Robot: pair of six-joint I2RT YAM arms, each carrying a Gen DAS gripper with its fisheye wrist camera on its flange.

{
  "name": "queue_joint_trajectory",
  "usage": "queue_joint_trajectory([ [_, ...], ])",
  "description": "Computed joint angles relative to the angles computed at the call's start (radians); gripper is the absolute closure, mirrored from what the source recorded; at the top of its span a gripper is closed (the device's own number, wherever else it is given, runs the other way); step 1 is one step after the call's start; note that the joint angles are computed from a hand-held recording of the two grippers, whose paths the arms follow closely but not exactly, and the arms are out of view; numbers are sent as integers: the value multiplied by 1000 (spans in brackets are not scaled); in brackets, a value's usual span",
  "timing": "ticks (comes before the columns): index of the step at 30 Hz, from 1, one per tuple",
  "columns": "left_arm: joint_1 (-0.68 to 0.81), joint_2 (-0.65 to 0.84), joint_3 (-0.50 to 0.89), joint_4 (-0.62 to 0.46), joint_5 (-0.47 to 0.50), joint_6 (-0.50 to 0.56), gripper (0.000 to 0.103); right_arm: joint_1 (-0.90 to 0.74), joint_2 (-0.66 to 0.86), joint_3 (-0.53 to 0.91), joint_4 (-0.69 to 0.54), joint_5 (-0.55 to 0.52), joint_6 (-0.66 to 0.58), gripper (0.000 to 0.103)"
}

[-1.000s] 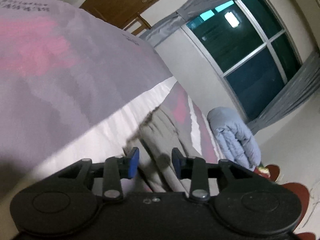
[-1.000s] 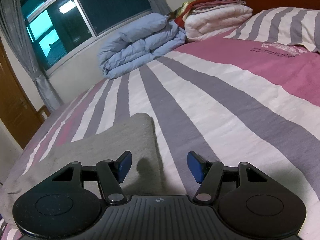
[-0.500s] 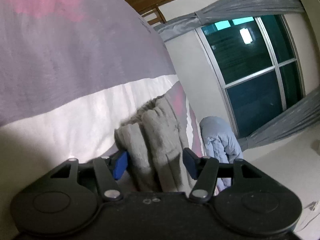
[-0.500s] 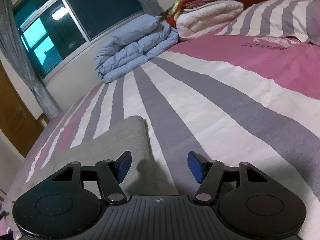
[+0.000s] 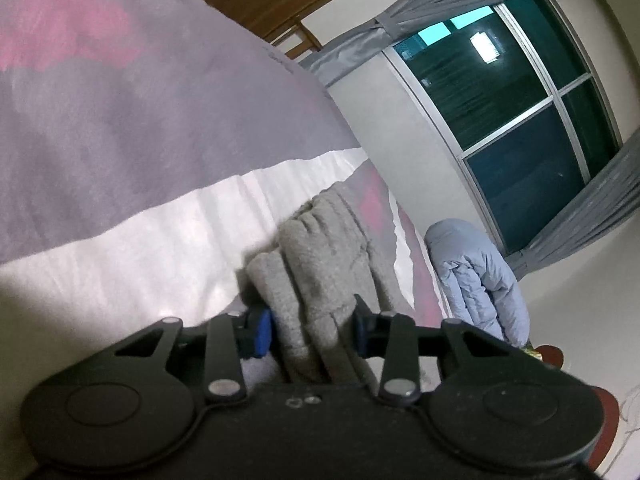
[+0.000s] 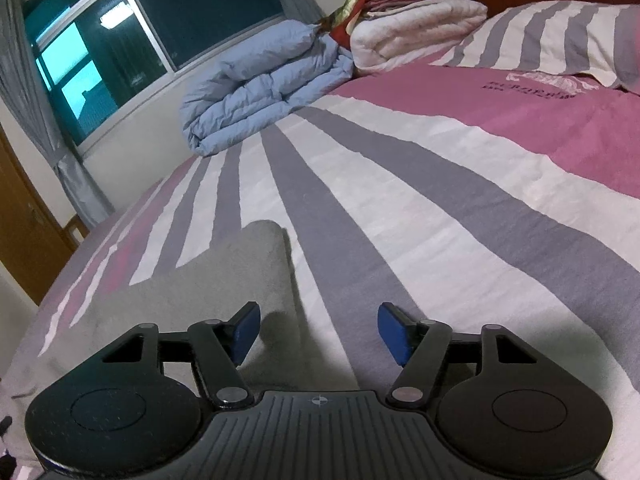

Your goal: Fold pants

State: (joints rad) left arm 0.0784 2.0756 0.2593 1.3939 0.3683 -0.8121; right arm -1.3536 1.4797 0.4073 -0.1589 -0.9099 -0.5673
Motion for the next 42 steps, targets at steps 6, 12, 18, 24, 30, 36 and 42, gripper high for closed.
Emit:
queue_joint_trajectory([
  [6, -10, -90, -12, -90, -19, 52, 79, 26, -21, -29, 40, 19, 5, 37],
  [12, -83, -321, -17, -299, -101, 202, 81, -41, 51, 47, -8, -27, 43, 36],
  [18, -300, -584, 77, -579, -265, 251, 82, -96, 136, 213, -106, -113, 37, 36],
  [24, -696, -525, 302, -713, -504, 360, 82, -155, 283, 409, -233, -154, -58, 36],
  [30, -1006, -181, 711, -826, -526, 459, 82, -257, 452, 592, -438, -169, -175, 36],
  [36, -1223, 127, 1073, -1076, -646, 673, 82, -332, 579, 759, -576, -138, -243, 36],
  [42, -1286, 151, 1037, -1035, -770, 799, 82, -369, 634, 841, -610, -144, -215, 36],
])
